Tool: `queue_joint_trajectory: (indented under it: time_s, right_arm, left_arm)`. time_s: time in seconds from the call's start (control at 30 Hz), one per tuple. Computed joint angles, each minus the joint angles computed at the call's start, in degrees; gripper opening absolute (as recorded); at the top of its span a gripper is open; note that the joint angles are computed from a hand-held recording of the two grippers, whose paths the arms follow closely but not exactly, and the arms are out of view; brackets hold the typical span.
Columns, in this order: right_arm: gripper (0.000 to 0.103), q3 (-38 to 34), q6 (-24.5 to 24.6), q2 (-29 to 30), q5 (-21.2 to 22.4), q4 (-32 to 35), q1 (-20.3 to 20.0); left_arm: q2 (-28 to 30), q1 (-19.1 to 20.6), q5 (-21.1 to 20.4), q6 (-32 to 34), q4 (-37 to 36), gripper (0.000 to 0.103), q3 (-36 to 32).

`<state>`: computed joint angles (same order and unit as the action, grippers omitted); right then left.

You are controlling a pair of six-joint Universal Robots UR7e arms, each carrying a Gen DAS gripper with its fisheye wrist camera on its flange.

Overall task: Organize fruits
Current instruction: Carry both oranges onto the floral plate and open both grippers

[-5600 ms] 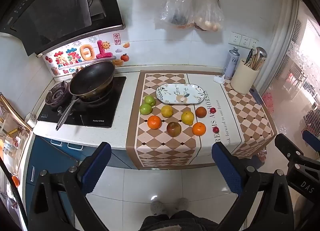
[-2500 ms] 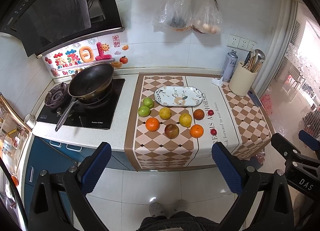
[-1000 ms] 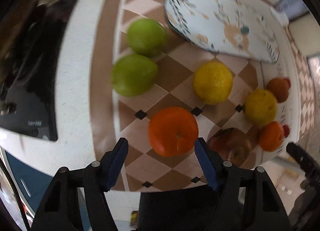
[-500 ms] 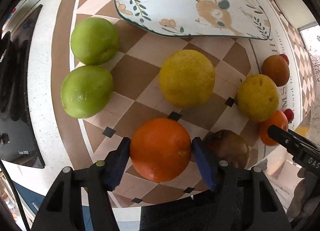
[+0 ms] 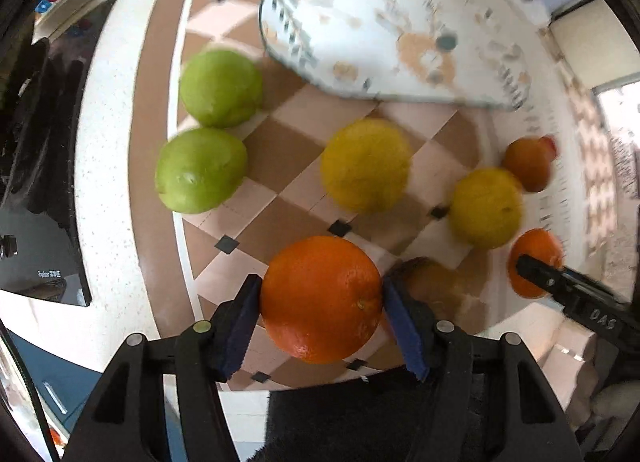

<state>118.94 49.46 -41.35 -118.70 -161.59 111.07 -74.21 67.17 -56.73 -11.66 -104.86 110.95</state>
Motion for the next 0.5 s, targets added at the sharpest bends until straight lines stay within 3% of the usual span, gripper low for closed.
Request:
queue_joint_trajectory:
  time_s: [0.2, 0.37, 0.5]
  right_arm:
    - [0.065, -4.85, -8.75, -2.91, -1.68, 0.96, 1.41]
    - [0.065, -14.5, -16.92, 0.57, -4.52, 4.34, -1.48]
    - [0.065, -23.73, -22.98, 5.47, -4.64, 10.19, -4.41]
  left_arm:
    - [1.39, -3.15, -6.98, 0.0, -1.72, 0.059, -7.04]
    - [10.12, -2.32, -5.12, 0.12, -4.67, 0.059, -16.89]
    - [18.13, 0.55, -6.11, -3.05, -1.23, 0.059, -25.7]
